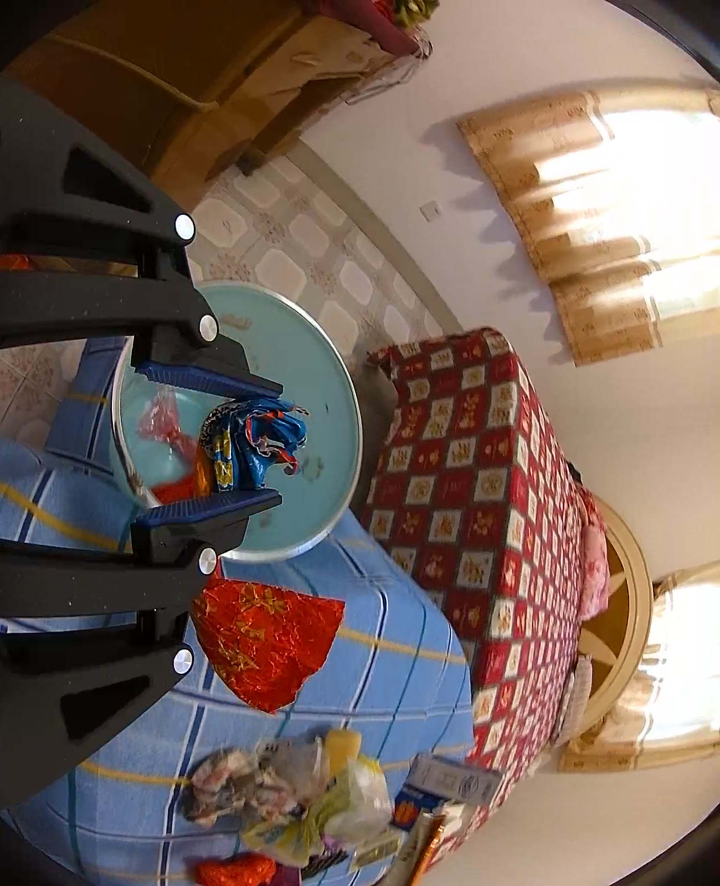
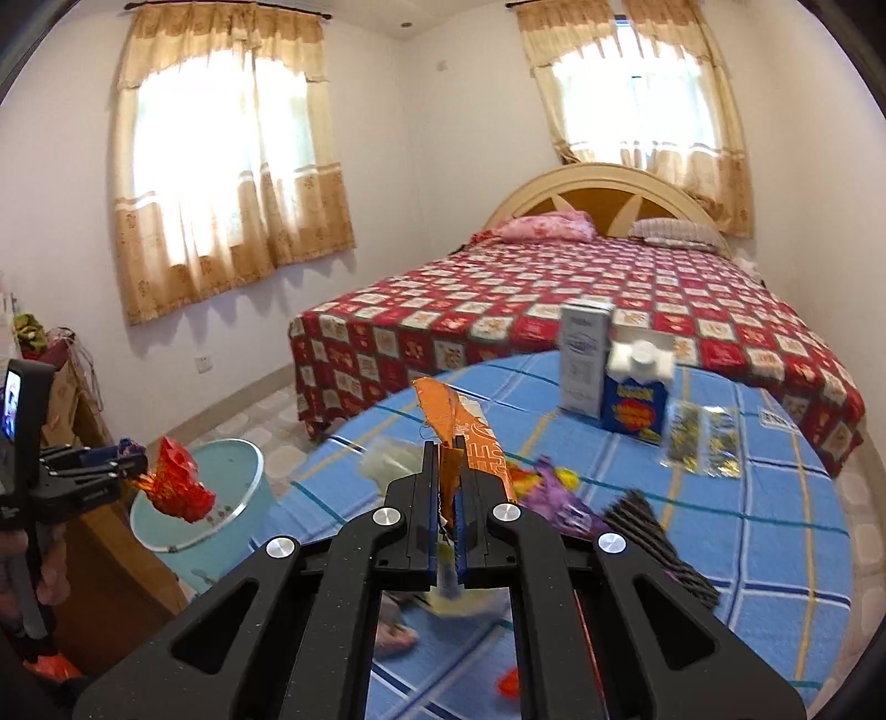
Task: Collect trash
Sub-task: 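Carry the blue and orange wrappers over the blue bin with both grippers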
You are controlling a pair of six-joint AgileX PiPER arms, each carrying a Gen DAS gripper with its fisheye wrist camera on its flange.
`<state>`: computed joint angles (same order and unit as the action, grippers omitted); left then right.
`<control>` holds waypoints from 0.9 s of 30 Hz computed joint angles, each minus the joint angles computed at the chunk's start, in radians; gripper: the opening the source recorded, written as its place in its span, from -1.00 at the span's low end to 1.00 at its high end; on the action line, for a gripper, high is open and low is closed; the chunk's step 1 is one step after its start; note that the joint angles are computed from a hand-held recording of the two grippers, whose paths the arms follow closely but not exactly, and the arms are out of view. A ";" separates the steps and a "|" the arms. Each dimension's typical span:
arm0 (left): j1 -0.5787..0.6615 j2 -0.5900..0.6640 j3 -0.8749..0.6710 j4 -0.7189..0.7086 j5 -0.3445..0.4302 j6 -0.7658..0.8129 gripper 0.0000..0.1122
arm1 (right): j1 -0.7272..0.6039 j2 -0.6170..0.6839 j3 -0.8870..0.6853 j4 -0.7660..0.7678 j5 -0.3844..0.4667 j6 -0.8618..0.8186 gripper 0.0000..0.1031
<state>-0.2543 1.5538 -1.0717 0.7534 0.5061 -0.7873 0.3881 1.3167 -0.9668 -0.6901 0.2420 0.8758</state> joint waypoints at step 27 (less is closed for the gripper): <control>0.216 0.015 0.052 0.239 0.012 -0.136 -0.40 | 0.234 0.453 -0.448 0.233 0.018 -0.277 -0.90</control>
